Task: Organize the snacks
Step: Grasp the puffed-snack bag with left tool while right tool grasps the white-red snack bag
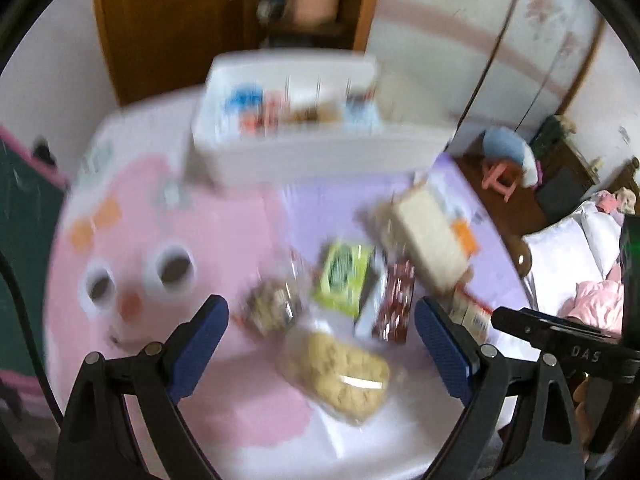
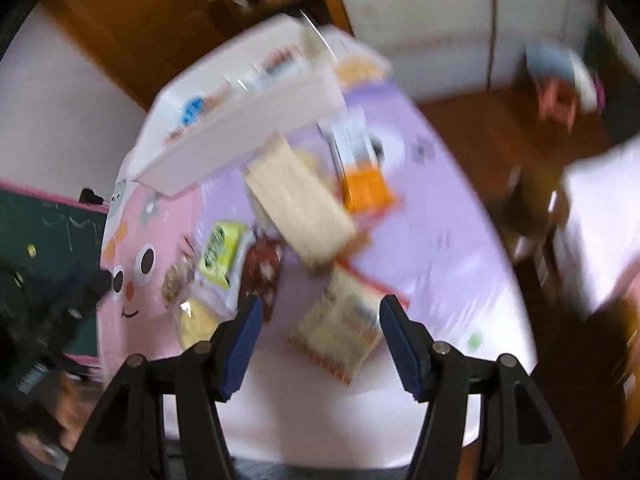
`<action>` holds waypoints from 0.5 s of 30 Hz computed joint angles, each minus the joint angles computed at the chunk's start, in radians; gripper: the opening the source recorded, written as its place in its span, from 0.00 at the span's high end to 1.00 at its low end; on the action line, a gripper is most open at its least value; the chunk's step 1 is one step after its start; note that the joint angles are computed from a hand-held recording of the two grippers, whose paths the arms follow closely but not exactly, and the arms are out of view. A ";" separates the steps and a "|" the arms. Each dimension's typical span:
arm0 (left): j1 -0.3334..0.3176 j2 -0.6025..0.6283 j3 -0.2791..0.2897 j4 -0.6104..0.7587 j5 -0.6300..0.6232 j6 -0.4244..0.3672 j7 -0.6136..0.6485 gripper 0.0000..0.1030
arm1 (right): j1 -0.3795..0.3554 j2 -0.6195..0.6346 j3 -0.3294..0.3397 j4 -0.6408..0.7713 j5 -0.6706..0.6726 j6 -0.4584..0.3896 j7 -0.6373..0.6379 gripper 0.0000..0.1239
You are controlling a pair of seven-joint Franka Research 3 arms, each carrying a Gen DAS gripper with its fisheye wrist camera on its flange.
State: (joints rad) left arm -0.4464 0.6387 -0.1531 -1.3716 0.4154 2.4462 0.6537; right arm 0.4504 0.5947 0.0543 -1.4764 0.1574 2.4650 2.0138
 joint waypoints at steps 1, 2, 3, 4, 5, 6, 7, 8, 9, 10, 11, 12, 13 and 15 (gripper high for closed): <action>0.008 0.025 -0.012 0.014 -0.031 -0.018 -0.004 0.09 | 0.002 0.004 -0.003 -0.004 0.005 -0.009 0.020 0.51; 0.006 0.031 -0.012 0.009 -0.038 -0.021 -0.015 0.09 | -0.002 0.010 0.000 -0.005 0.015 -0.012 0.027 0.51; 0.002 0.048 -0.010 0.023 -0.047 -0.039 -0.028 0.09 | -0.008 0.018 0.007 0.002 0.028 -0.016 0.029 0.51; 0.000 0.060 -0.008 0.026 -0.057 -0.044 -0.050 0.09 | -0.019 0.028 0.021 0.008 0.054 -0.022 0.026 0.51; -0.001 0.068 -0.008 0.029 -0.062 -0.044 -0.059 0.09 | -0.026 0.035 0.030 0.011 0.071 -0.024 0.020 0.51; 0.003 0.074 -0.013 0.030 -0.075 -0.045 -0.065 0.09 | -0.029 0.044 0.035 0.020 0.083 -0.033 0.017 0.51; 0.010 0.081 -0.023 0.028 -0.092 -0.043 -0.065 0.09 | -0.032 0.056 0.041 0.030 0.096 -0.041 0.014 0.51; 0.014 0.087 -0.030 0.026 -0.107 -0.041 -0.067 0.09 | -0.035 0.067 0.047 0.041 0.109 -0.049 0.009 0.51; 0.017 0.092 -0.034 0.035 -0.117 -0.048 -0.061 0.09 | -0.030 0.075 0.043 0.050 0.108 -0.053 0.012 0.50; 0.020 0.099 -0.039 0.040 -0.130 -0.048 -0.057 0.09 | -0.021 0.084 0.036 0.061 0.102 -0.057 0.021 0.50; 0.023 0.103 -0.043 0.044 -0.140 -0.047 -0.053 0.09 | -0.014 0.097 0.028 0.077 0.095 -0.063 0.033 0.50; 0.022 0.104 -0.043 0.043 -0.144 -0.045 -0.052 0.09 | -0.010 0.109 0.023 0.092 0.091 -0.071 0.044 0.50; 0.021 0.107 -0.042 0.044 -0.148 -0.043 -0.055 0.09 | -0.009 0.114 0.023 0.096 0.097 -0.056 0.056 0.48; 0.022 0.117 -0.043 0.052 -0.159 -0.040 -0.055 0.09 | 0.001 0.129 0.013 0.122 0.081 -0.064 0.073 0.48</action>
State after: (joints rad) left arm -0.4247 0.7558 -0.1959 -1.3195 0.2564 2.4066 0.5987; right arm 0.4515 0.7238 0.0675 -1.3542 0.2388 2.4005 2.0872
